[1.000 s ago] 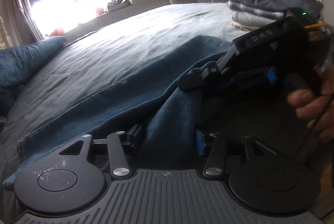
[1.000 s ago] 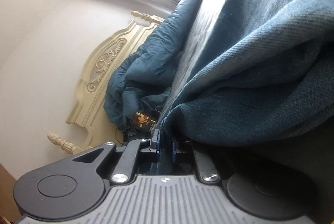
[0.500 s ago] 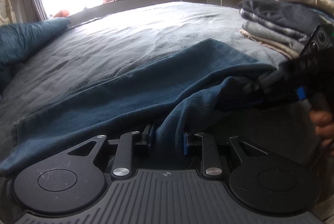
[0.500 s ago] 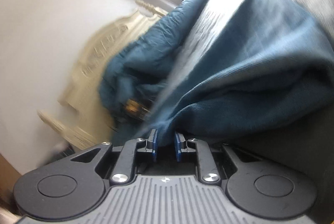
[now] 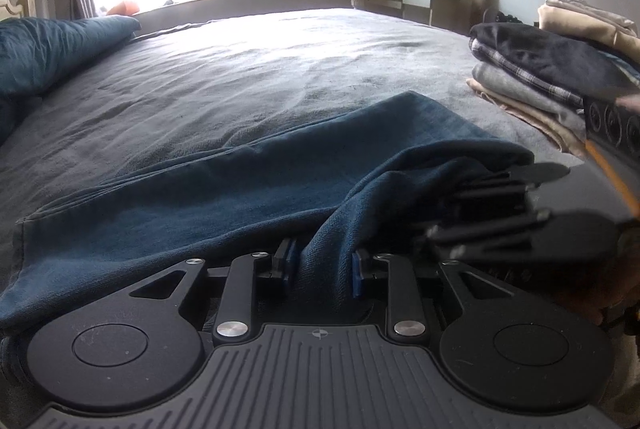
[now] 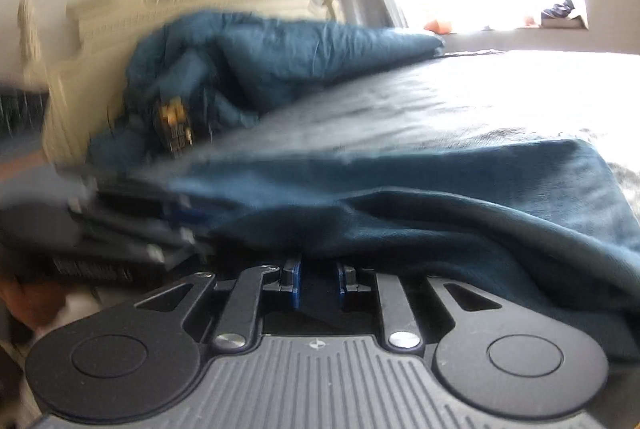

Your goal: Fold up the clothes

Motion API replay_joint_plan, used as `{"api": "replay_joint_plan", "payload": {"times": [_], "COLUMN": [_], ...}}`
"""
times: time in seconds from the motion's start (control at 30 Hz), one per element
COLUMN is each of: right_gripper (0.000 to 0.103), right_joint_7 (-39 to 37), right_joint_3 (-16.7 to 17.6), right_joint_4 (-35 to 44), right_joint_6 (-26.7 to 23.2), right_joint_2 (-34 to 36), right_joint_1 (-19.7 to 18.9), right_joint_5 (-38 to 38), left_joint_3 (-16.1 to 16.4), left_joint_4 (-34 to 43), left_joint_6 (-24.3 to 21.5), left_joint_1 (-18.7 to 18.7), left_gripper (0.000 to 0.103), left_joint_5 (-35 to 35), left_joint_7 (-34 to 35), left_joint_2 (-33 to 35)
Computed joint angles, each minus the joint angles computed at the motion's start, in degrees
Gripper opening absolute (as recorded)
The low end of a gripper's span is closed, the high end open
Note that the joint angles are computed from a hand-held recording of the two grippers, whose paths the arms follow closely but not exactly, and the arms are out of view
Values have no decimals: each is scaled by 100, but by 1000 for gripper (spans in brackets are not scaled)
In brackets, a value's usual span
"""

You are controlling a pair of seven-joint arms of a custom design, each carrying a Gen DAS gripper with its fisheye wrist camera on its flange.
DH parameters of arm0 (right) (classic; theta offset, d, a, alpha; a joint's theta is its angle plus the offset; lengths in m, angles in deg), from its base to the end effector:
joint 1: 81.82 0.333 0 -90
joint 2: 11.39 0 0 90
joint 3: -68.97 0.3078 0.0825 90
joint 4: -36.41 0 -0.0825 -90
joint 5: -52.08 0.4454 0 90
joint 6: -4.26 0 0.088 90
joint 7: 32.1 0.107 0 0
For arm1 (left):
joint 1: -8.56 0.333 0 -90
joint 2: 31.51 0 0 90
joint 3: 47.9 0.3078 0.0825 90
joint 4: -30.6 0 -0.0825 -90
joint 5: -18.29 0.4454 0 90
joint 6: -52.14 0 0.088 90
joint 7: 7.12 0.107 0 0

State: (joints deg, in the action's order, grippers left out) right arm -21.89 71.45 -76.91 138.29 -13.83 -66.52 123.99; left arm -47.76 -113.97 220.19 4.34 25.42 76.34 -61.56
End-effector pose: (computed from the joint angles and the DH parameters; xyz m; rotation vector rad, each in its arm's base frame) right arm 0.6064 0.2105 0.5087 -1.9486 0.6281 -0.0917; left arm 0.4931 -0.0430 0.5377 -1.6062 1.7151 -0.8463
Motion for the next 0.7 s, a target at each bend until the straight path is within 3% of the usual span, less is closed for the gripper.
{"api": "replay_joint_plan", "payload": {"times": [0.13,0.23,0.33,0.4,0.5,0.6,0.7], "right_gripper": [19,18,20,24,28,30,30], "right_joint_7": [286,808,1720,2482,3808,4886,5316], "right_joint_3": [48,-39,-276,-370,-332,-173,-13], "right_joint_4": [-100,-61,203,447,1011,1468,1761], "right_joint_6": [150,-145,-1226,-1911,-2800,-3349,-3533], "right_joint_2": [-112,-189,-106,92,660,1161,1421], "right_joint_1": [51,15,-161,-326,-567,-816,-979], "right_joint_5": [-657,-711,-305,47,515,681,575], "left_joint_3": [-233,-826,-1392,-1516,-1431,-1505,-1557], "left_joint_4": [33,-47,-171,-235,-304,-367,-404], "left_joint_6": [76,219,362,409,403,464,530], "left_joint_1": [267,861,1411,1530,1445,1524,1592], "left_gripper": [26,26,26,26,26,26,26], "left_joint_5": [221,994,1850,2209,2452,2754,2958], "left_joint_7": [-207,-454,-768,-889,-914,-939,-986], "left_joint_2": [83,68,-62,-144,-220,-275,-296]}}
